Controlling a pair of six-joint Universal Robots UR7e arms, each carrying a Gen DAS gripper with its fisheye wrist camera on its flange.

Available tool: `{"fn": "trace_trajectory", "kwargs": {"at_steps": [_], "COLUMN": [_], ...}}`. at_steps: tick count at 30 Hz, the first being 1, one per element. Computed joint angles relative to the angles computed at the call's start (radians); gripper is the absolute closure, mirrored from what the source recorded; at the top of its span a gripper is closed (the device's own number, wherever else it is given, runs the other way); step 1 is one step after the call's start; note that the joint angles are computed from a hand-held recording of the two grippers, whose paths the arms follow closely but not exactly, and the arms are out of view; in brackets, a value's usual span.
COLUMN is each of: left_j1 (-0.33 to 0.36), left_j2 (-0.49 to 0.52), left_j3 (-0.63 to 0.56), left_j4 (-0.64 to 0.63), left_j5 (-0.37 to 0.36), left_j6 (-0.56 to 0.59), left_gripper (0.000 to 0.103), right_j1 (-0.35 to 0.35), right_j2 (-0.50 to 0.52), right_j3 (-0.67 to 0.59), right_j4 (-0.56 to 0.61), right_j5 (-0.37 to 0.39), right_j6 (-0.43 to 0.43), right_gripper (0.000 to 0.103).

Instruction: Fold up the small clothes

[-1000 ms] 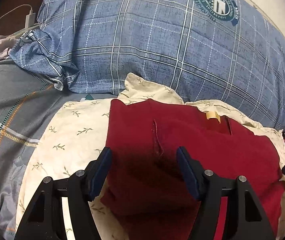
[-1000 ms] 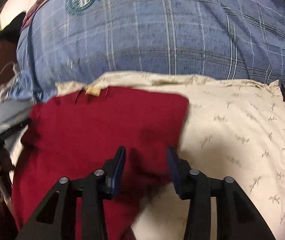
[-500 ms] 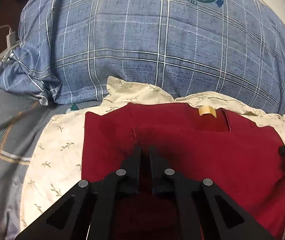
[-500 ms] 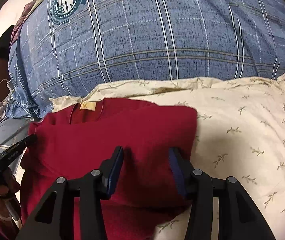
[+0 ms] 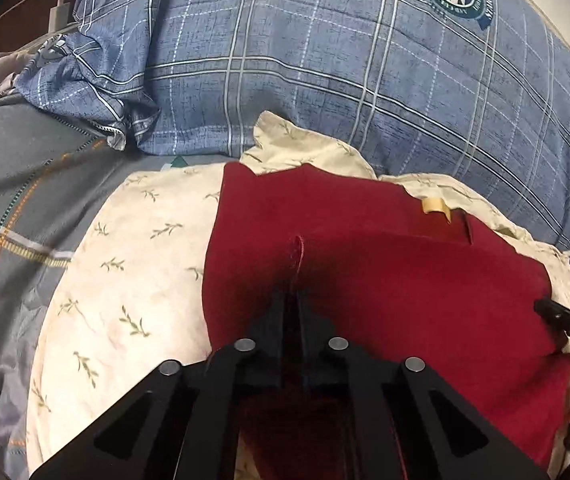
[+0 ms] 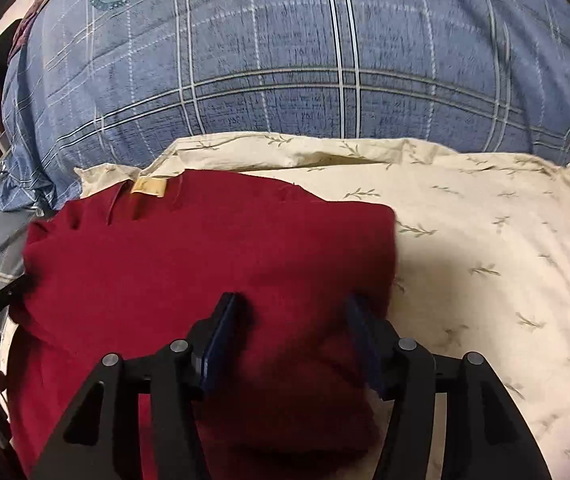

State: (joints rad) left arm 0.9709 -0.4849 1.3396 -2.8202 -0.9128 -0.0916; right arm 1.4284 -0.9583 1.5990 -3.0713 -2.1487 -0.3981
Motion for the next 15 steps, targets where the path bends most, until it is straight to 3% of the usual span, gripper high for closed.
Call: {"fn": "trace_trajectory", "kwargs": {"at_steps": [1, 2, 3, 4, 5, 8, 11, 12, 13, 14, 15], "left_j1": [-0.002, -0.004, -0.005, -0.002, 0.000, 0.008, 0.011, 0.009, 0.006, 0.001, -0.006], "left_j2": [-0.014, -0.031, -0.056, -0.082, -0.110, -0.189, -0.236, -0.248, -0.258, -0.272, -0.288], "left_j3": [0.016, 0.036, 0.068, 0.101, 0.140, 0.245, 0.317, 0.342, 0.362, 0.382, 0.405], "left_j4": [0.000, -0.002, -0.010, -0.023, -0.042, -0.033, -0.004, -0.009, -0.015, -0.018, -0.020], "left_j5": [-0.011, -0.020, -0.035, -0.053, -0.071, -0.112, -0.115, -0.113, -0.111, -0.105, -0.098], "left_j6": [-0.002, -0.008, -0.017, -0.025, -0.036, -0.094, -0.148, -0.157, -0.162, -0.169, -0.177], "left_gripper": [0.087, 0.072, 0.065, 0.052, 0.046, 0.045, 0.045, 0.045, 0.045, 0.045, 0.045], "right_j1": [0.002, 0.002, 0.000, -0.008, -0.018, -0.069, -0.079, -0.079, -0.069, -0.058, -0.047], "right_j2": [-0.035, -0.071, -0.102, -0.147, -0.180, -0.266, -0.232, -0.218, -0.205, -0.200, -0.207], "right_j3": [0.040, 0.085, 0.123, 0.181, 0.221, 0.324, 0.338, 0.348, 0.354, 0.357, 0.369], "right_j4": [-0.009, -0.022, -0.031, -0.040, -0.040, 0.019, 0.013, -0.028, -0.070, -0.070, -0.077], "right_j5": [0.020, 0.040, 0.055, 0.093, 0.135, 0.298, 0.286, 0.286, 0.269, 0.246, 0.224], "right_j6": [0.001, 0.000, 0.004, 0.018, 0.030, 0.085, 0.105, 0.081, 0.032, 0.006, -0.006], "right_gripper": [0.045, 0.044, 0.037, 0.030, 0.028, 0.028, 0.029, 0.039, 0.081, 0.096, 0.096]}}
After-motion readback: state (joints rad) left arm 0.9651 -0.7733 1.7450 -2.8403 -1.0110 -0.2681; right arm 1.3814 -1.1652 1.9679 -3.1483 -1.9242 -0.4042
